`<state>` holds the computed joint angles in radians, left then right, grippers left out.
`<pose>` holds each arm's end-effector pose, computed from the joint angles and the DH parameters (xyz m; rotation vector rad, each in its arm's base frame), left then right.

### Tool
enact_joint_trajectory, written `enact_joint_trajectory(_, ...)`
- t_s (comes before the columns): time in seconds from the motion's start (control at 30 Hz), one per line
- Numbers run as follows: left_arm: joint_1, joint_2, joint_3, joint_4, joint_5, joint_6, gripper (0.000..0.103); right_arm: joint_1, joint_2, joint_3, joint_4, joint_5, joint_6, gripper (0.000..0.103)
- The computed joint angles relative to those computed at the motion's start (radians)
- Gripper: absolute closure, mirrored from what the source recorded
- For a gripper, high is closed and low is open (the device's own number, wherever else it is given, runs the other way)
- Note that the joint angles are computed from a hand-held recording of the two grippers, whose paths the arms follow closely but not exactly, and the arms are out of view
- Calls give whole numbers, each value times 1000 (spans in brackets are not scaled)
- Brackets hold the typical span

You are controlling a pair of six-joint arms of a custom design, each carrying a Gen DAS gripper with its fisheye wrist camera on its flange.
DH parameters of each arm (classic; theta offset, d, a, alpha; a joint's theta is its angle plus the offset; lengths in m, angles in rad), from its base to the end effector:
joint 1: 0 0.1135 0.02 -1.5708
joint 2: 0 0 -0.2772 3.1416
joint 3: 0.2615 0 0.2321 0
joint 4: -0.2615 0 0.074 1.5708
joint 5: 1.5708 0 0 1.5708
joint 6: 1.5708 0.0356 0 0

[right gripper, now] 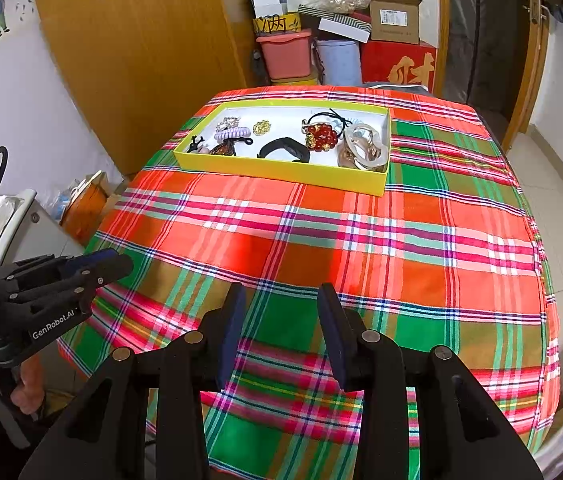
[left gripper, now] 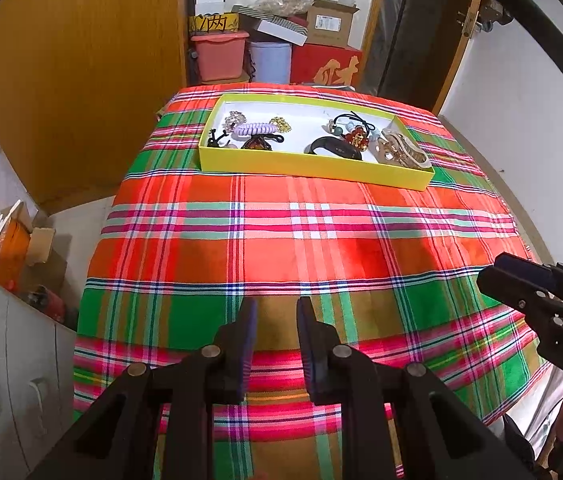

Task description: Organize jewelry

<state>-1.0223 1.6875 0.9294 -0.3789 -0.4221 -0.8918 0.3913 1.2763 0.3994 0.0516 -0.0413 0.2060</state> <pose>0.1694 -0.2493 0.1816 0.0461 2.5519 -0.1447 0.1875 0.0789 0.1643 -0.2434 2.4087 0.3263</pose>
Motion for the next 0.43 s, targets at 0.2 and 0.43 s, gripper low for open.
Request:
enact_joint_trajectory(0.2,-11,10,9,-13,-31,3,83,1,6,-2,6,1,-1,65)
enact_joint_trajectory(0.43,-16,9,5,-2,-47,0,83,3,3,0,2,2,3,65)
